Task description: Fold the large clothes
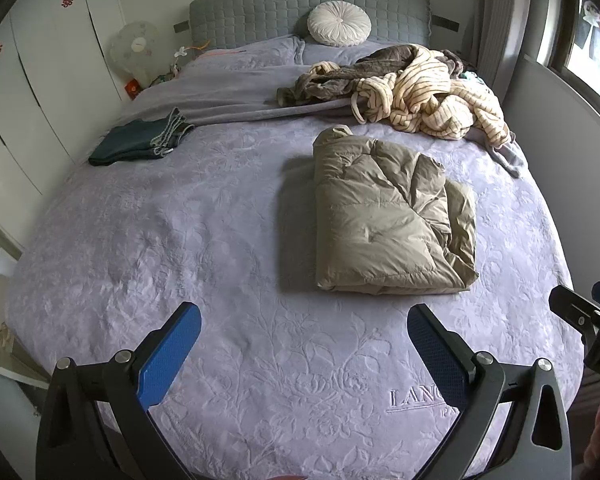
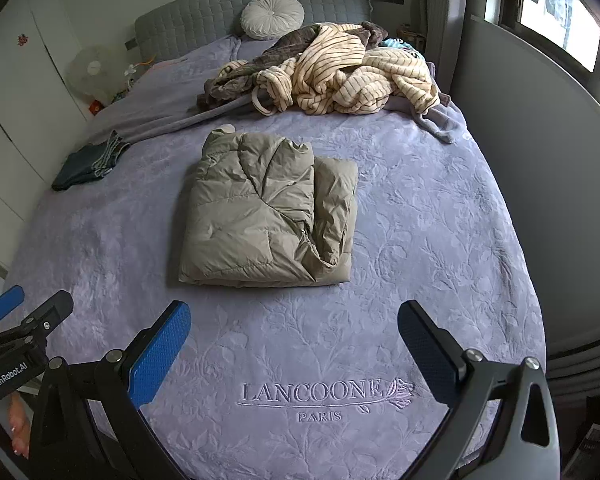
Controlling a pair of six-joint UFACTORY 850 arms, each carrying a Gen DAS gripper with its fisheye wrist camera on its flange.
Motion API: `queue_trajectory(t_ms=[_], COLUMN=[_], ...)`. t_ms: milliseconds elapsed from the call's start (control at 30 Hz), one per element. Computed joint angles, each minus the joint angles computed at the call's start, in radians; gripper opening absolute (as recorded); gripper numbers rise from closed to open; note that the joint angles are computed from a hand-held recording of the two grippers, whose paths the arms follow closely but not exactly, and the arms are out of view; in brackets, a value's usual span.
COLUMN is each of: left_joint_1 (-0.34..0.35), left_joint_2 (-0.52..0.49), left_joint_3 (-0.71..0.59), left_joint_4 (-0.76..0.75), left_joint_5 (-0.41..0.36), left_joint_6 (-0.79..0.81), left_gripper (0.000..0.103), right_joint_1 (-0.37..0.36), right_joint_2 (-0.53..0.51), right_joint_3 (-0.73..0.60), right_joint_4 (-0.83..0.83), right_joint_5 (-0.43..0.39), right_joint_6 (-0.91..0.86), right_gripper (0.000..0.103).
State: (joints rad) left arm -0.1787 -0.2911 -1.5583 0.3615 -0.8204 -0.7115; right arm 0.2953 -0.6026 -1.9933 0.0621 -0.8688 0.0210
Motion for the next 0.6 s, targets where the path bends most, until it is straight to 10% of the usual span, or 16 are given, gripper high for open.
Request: queue_trajectory(t_ms=[600], left_joint_1=[0.005], left_joint_2=[-0.003], left_joint_3=[-0.003], left_joint_4=[-0.005], left_joint_5=[0.001], left_joint_6=[0.01], left_gripper=[0.103], right_joint_1=[0.004], right_joint_2=[0.002], right_joint_3=[0.003], right_joint_4=[-0.007], right_joint_5=[0.001], right_joint_6=[0.013], right_gripper=[0.103])
